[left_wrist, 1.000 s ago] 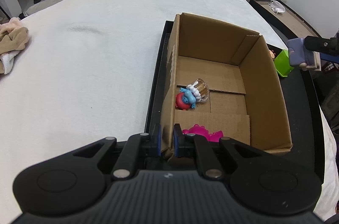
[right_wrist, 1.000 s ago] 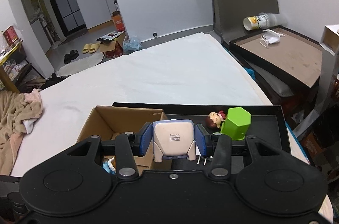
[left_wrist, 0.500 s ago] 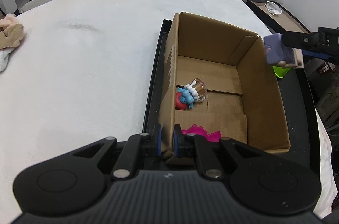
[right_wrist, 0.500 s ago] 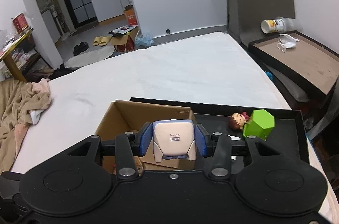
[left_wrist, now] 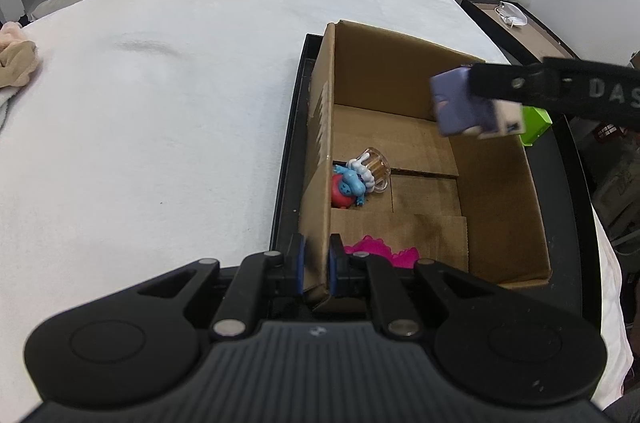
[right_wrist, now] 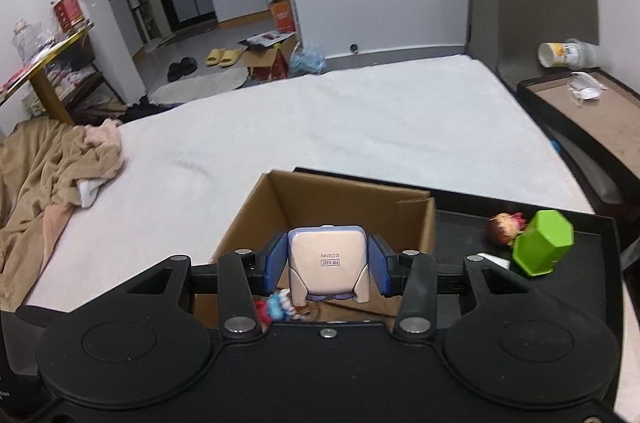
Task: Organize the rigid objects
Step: 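Lower the lavender cube into the box and open the right tool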
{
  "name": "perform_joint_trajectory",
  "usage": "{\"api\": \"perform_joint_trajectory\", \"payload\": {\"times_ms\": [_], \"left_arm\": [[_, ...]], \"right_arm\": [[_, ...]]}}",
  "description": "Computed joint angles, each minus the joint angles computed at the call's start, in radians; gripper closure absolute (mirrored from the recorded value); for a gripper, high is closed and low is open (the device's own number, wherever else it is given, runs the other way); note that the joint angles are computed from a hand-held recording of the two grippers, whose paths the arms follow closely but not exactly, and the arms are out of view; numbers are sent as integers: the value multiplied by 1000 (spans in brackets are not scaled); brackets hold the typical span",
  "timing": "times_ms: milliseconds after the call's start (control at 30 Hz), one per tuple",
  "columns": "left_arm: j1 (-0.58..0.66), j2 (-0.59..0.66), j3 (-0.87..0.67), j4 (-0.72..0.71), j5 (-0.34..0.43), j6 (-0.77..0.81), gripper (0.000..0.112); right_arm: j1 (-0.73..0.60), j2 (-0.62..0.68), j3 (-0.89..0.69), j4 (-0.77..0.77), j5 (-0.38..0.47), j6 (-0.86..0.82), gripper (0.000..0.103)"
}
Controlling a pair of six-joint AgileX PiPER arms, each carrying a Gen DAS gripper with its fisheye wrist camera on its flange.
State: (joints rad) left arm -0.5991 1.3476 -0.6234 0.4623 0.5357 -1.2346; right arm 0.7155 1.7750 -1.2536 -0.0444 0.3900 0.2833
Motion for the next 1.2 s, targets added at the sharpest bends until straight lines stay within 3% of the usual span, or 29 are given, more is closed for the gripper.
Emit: {"api": "perform_joint_trajectory", "payload": {"times_ms": [200, 467, 533, 567, 600, 867, 1200], "left_arm": [[17, -10, 11, -26, -19, 37, 101], [51, -20, 25, -71, -48, 101, 101], [54, -17, 20, -84, -46, 119, 101], [61, -18, 22, -97, -53, 134, 100], [59, -15, 17, -92, -44, 128, 101], [76, -11, 17, -109, -51, 141, 101], [37, 1, -8, -64, -4, 75, 101]], "right_arm": [[21, 55, -38, 86, 9, -74, 60], [44, 101, -50, 64, -37, -25, 59], [45, 95, -45, 58, -66, -19, 51], [51, 95, -57, 10, -53, 24, 37], [55, 86, -56, -45, -52, 76, 30], [-10, 46, -70, 98, 54, -72, 29], [-61, -29, -31, 166, 74, -162, 27]]}}
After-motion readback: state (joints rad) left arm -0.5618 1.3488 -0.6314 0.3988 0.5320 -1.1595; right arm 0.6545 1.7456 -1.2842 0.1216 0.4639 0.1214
